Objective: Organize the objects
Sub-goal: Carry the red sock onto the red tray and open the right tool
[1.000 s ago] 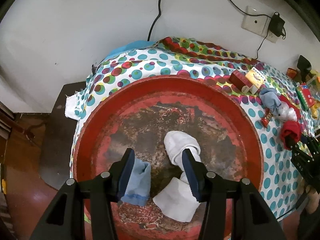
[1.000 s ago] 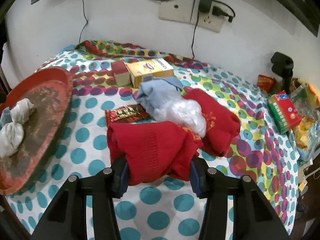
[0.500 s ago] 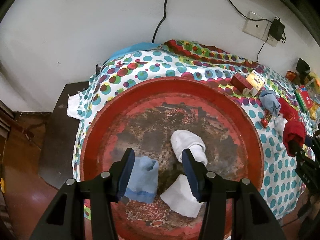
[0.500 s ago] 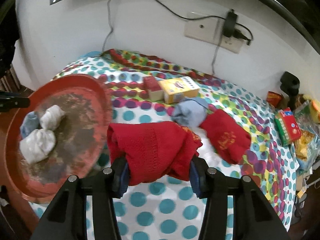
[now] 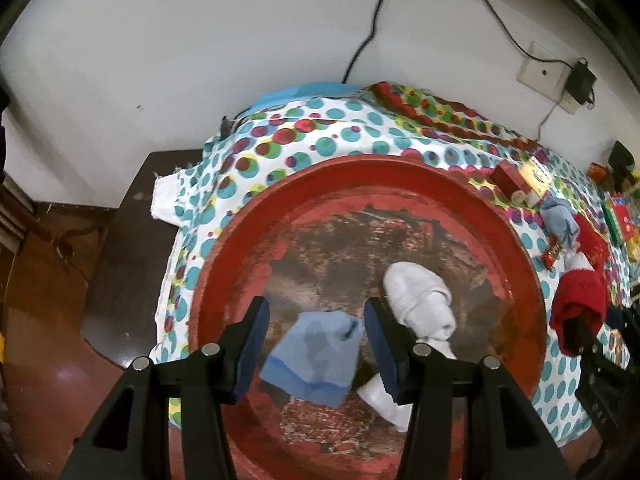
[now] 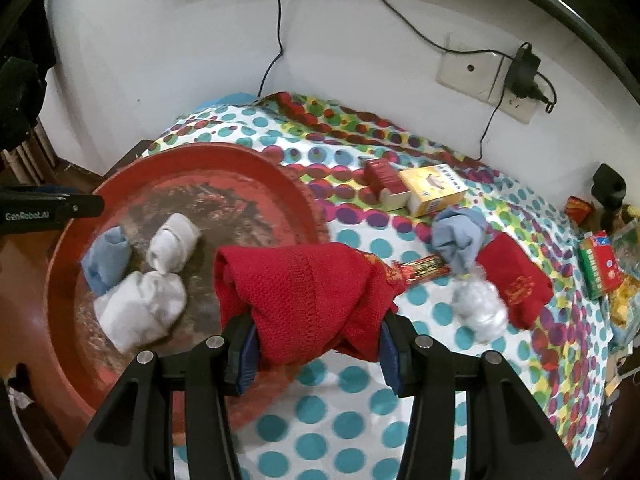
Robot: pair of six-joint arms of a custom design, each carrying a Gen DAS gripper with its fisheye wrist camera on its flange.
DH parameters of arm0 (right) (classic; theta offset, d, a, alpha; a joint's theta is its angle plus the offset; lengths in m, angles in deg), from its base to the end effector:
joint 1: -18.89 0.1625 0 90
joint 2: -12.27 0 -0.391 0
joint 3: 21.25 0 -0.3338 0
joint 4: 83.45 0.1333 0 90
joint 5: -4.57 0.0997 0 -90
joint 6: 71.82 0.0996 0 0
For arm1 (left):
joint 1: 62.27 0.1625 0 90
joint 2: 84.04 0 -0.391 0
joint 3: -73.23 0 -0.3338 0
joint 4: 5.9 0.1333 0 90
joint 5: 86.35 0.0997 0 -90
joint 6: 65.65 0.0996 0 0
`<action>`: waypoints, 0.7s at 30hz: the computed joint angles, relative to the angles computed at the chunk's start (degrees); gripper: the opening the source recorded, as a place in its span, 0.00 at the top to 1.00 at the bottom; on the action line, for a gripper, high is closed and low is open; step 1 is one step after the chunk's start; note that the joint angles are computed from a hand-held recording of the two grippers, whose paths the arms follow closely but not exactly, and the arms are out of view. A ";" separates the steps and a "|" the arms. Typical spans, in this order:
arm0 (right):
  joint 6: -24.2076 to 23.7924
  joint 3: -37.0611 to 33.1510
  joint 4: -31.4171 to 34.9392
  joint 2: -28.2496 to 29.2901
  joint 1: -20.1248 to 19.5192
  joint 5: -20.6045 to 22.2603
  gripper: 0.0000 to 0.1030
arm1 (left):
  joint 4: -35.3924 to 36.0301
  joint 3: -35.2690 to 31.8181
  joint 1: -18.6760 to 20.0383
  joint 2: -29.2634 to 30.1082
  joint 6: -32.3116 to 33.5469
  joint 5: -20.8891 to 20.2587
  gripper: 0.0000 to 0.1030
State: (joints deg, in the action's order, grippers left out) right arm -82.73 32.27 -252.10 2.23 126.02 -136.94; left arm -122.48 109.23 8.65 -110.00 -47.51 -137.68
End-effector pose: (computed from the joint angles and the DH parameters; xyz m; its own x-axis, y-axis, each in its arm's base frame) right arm 0.2722 -0.6951 0.0077 -0.6688 0.0952 0.7373 -0.3741 0.8139 -0.4445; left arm -0.0760 -0.8180 0.2293 -0.6589 0.3648 -0.6578 0.5456 0.8338 -0.0840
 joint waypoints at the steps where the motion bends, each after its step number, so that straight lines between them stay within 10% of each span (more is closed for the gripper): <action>1: 1.07 -0.70 1.15 0.35 0.10 0.18 0.55 | 0.17 -0.66 0.18 0.25 -0.27 0.37 0.51; 21: 15.92 -25.36 24.92 12.60 1.19 -0.35 0.55 | 5.32 -10.88 2.60 4.32 -4.08 2.07 0.51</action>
State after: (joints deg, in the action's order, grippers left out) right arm -66.81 6.92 -227.19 14.84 127.21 -137.30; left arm -117.17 98.35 11.25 -105.69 -51.59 -135.62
